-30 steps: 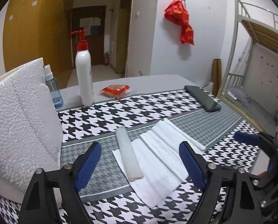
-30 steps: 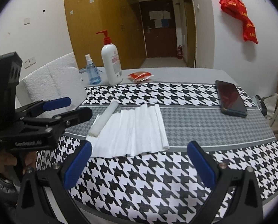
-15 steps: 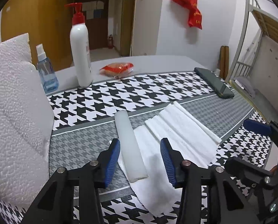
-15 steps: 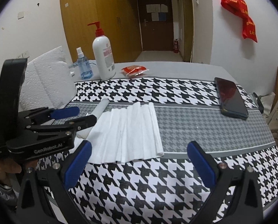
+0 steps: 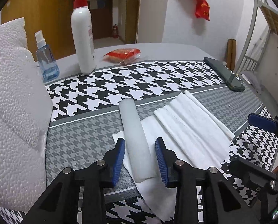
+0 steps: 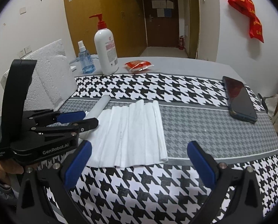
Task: Organize soft objects
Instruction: 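Grasp the white foam tube with the left gripper, then grasp the folded white towel with the right gripper and lift it while the left gripper holds the tube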
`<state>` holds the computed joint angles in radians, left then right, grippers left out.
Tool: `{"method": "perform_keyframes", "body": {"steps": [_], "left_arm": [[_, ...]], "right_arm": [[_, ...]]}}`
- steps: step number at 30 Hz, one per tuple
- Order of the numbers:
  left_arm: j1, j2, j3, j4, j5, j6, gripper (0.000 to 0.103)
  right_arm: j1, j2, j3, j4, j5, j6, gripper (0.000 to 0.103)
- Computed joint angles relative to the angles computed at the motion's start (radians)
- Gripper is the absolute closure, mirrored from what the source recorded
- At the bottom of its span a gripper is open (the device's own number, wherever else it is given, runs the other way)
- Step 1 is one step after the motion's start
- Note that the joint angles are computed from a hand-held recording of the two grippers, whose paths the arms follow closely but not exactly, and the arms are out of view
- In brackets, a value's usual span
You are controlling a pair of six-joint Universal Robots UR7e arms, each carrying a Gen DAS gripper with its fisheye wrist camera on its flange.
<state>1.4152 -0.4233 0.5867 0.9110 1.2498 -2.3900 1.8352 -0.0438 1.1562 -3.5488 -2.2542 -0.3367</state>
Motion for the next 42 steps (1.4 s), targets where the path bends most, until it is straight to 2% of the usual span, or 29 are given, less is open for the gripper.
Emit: {"method": "perform_keyframes", "body": {"steps": [3,4,5,8,12,17,21,25,36,42], "left_arm": [[-0.004,0.002,0.001,-0.005,-0.009,0.004,0.068],[-0.004,0.003,-0.001,-0.004,-0.008,0.003,0.071],[-0.003,0.005,-0.006,-0.002,-0.008,0.0,0.079],[0.002,0.013,-0.03,0.02,0.007,-0.009,0.082],[0.01,0.017,-0.051,0.044,0.033,-0.01,0.083],[0.025,-0.035,0.008,-0.006,0.096,0.015,0.083],[0.039,-0.038,-0.014,0.023,0.164,0.006,0.083],[0.045,-0.057,-0.001,0.01,0.202,0.004,0.083],[0.047,-0.071,0.014,-0.016,0.207,0.0,0.083],[0.049,-0.071,0.014,-0.023,0.206,-0.002,0.083]], "right_arm": [[-0.002,-0.002,-0.002,0.009,0.005,-0.001,0.0],[-0.003,-0.002,-0.005,0.015,0.004,0.0,0.0],[-0.004,-0.002,-0.007,0.021,0.003,0.001,0.0],[-0.005,-0.004,-0.008,0.035,0.003,0.01,0.0],[-0.004,0.0,-0.02,0.055,-0.003,0.006,0.0],[-0.002,0.008,-0.043,0.096,-0.017,0.002,0.0],[0.0,0.016,-0.071,0.142,-0.025,-0.005,0.0],[0.004,0.027,-0.106,0.19,-0.029,-0.019,0.0],[0.001,0.068,-0.205,0.335,-0.041,-0.028,0.0],[-0.004,0.077,-0.235,0.412,-0.042,-0.01,0.013]]}}
